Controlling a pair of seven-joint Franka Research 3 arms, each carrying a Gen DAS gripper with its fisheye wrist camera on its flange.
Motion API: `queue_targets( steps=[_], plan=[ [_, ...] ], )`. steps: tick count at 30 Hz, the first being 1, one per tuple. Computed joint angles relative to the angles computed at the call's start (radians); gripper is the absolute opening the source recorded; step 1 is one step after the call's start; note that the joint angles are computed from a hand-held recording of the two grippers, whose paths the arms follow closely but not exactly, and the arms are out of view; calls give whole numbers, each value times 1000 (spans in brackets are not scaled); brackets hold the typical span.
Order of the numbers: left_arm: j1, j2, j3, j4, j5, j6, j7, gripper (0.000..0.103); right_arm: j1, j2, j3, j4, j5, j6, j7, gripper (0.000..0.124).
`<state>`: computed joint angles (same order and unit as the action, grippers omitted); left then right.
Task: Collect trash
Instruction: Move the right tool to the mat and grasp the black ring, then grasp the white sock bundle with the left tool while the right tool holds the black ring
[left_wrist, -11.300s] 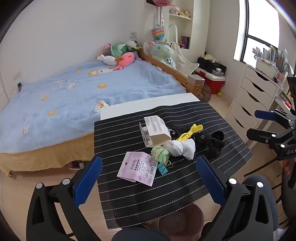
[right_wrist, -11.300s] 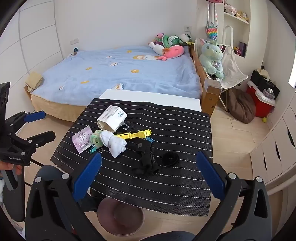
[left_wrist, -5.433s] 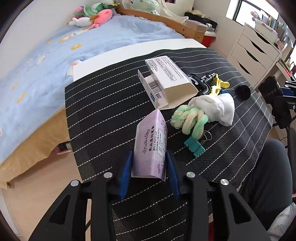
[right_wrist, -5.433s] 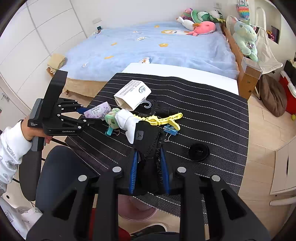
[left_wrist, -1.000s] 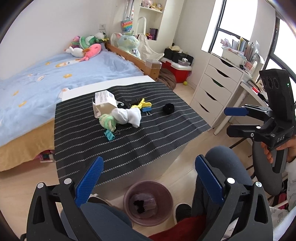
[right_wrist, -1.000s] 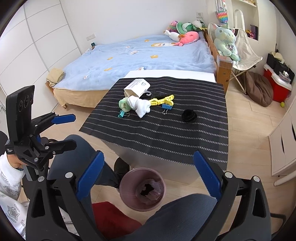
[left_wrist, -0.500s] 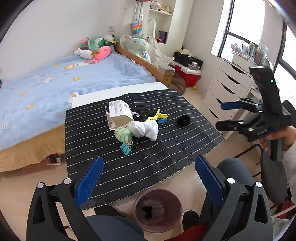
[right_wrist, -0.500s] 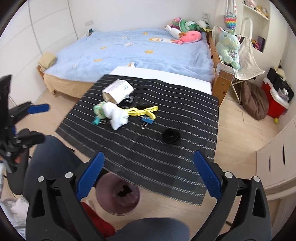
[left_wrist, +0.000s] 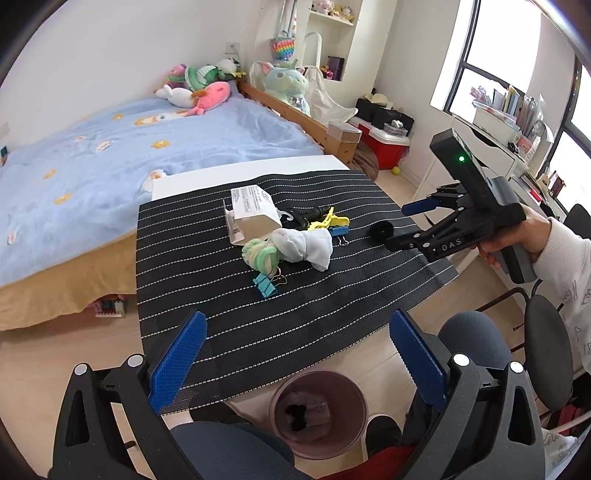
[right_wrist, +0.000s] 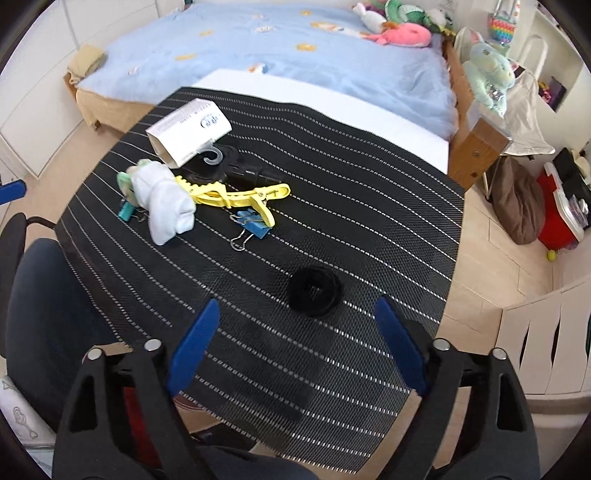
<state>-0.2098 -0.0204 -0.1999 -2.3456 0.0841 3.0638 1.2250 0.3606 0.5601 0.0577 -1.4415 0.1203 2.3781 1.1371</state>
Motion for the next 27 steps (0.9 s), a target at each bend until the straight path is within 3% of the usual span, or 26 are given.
queue_targets(
  steps=[7, 16, 27],
  plan=[
    [0, -2, 3, -13, -28, 6, 10, 95, 16, 59, -16, 76, -37, -51, 15, 62],
    [-4, 2, 4, -22, -76, 12, 40, 95, 19, 69, -18, 78, -52, -42, 24, 34],
    [0, 9, -1, -16, -67, 11, 35, 95, -2, -1, 4, -21, 7, 38, 29, 29]
  ],
)
